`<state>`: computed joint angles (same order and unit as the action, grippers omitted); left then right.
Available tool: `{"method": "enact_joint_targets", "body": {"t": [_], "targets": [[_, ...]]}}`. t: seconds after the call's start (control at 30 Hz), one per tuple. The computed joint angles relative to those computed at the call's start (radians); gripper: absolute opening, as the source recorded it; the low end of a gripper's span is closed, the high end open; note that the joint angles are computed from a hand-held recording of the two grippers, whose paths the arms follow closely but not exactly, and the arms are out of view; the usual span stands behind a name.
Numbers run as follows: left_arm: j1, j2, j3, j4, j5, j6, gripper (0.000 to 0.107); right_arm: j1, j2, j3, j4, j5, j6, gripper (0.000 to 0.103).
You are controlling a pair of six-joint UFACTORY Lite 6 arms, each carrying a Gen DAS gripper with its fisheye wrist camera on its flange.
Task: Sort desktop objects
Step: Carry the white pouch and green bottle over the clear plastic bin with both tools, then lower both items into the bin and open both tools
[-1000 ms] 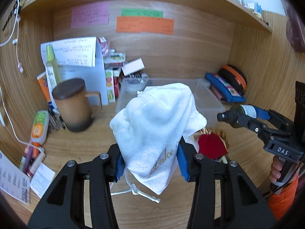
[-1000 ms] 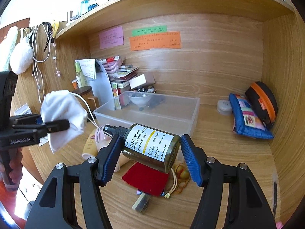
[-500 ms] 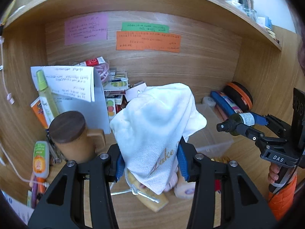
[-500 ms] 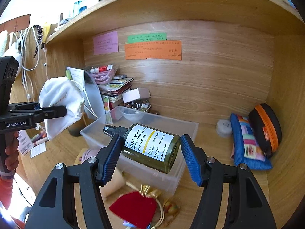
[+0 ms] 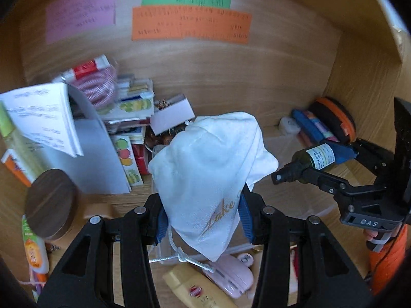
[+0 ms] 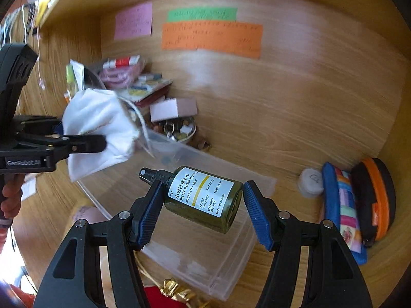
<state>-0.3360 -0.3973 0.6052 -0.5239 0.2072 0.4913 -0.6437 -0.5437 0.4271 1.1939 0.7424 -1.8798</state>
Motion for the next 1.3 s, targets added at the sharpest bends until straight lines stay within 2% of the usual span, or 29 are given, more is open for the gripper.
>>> {"method": "enact_joint_targets", "body": {"t": [0.17,0.43,0.63,0.7,0.87,1.1,1.17,1.27,1.3], "targets": [[-0.008,0.194,0.081,-0.013,-0.051,0.054,0.046,0.17,0.122,0.025,0.044,-0.199,-0.035,0.06],[-0.019,0.364,0.151,-0.123,-0.071,0.205,0.046,0.301,0.287,0.085,0.091,-0.36,-0.093,0.06],[0.005,0.462,0.2,-0.227,-0.057,0.33,0.046,0.393,0.322,0.104,-0.035,-0.465,0.014,0.06],[0.003,0.469,0.204,-0.206,-0.059,0.316,0.047,0.425,0.333,0.111,-0.105,-0.496,0.087,0.06],[-0.017,0.465,0.193,-0.075,-0.085,0.189,0.047,0.437,0.388,0.166,-0.354,-0.485,0.354,0.058],[0.009,0.442,0.183,-0.116,-0.045,0.241,0.05,0.469,0.362,0.145,-0.467,-0.547,0.498,0.062],[0.012,0.422,0.17,-0.106,-0.045,0.235,0.052,0.484,0.339,0.125,-0.488,-0.587,0.533,0.068],[0.02,0.361,0.137,-0.109,-0.041,0.24,0.053,0.488,0.281,0.09,-0.491,-0.608,0.537,0.07],[0.021,0.334,0.123,-0.075,-0.043,0.206,0.056,0.486,0.252,0.077,-0.511,-0.603,0.558,0.071]]}}
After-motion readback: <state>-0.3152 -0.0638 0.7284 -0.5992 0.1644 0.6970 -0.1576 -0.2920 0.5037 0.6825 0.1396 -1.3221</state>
